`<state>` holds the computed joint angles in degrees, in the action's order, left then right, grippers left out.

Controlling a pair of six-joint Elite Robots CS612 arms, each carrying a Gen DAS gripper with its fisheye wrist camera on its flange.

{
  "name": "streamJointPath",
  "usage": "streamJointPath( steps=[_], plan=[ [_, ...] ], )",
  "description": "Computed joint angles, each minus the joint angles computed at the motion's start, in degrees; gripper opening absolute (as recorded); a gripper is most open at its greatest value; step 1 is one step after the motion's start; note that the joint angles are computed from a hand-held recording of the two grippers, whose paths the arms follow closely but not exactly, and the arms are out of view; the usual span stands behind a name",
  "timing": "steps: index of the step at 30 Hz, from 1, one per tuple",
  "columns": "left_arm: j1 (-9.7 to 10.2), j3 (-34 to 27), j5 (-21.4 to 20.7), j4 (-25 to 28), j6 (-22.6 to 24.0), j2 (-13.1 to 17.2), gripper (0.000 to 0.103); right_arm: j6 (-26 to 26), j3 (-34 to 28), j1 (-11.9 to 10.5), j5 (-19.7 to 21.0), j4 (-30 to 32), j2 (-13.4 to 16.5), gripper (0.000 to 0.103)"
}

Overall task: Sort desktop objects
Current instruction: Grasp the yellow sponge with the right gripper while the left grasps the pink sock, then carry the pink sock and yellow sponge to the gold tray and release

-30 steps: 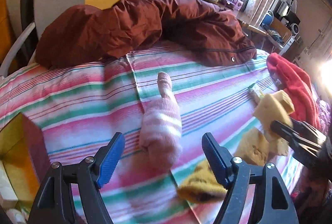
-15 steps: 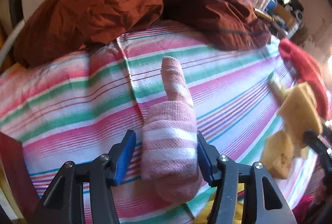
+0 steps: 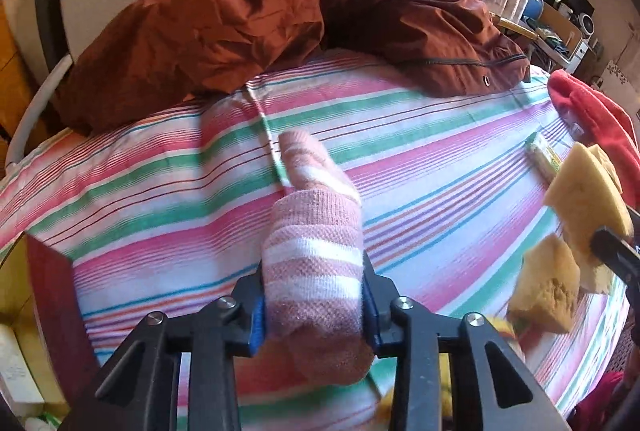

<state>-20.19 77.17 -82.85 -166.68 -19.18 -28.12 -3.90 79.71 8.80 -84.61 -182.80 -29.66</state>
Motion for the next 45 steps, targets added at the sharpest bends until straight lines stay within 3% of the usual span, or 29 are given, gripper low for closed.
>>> streamJointPath(
  steps=[13, 25, 45],
  plan=[
    [-1.75, 10.6, 6.3, -12.4, -3.0, -6.1, 0.037, -3.2, 1.3, 0.8, 2.4, -2.7, -0.5, 0.054],
    [-2.82, 20.0, 13.0, -19.6, -6.5, -10.6, 0.037, -4.5, 2.5, 1.4, 4.7, -4.7, -1.0, 0.054],
    [-1.43, 29.5, 13.5, -25.6, -13.8, -13.6, 0.038, -7.3, 5.2, 4.7, 8.9, -3.8, -3.0, 0.054]
  ],
)
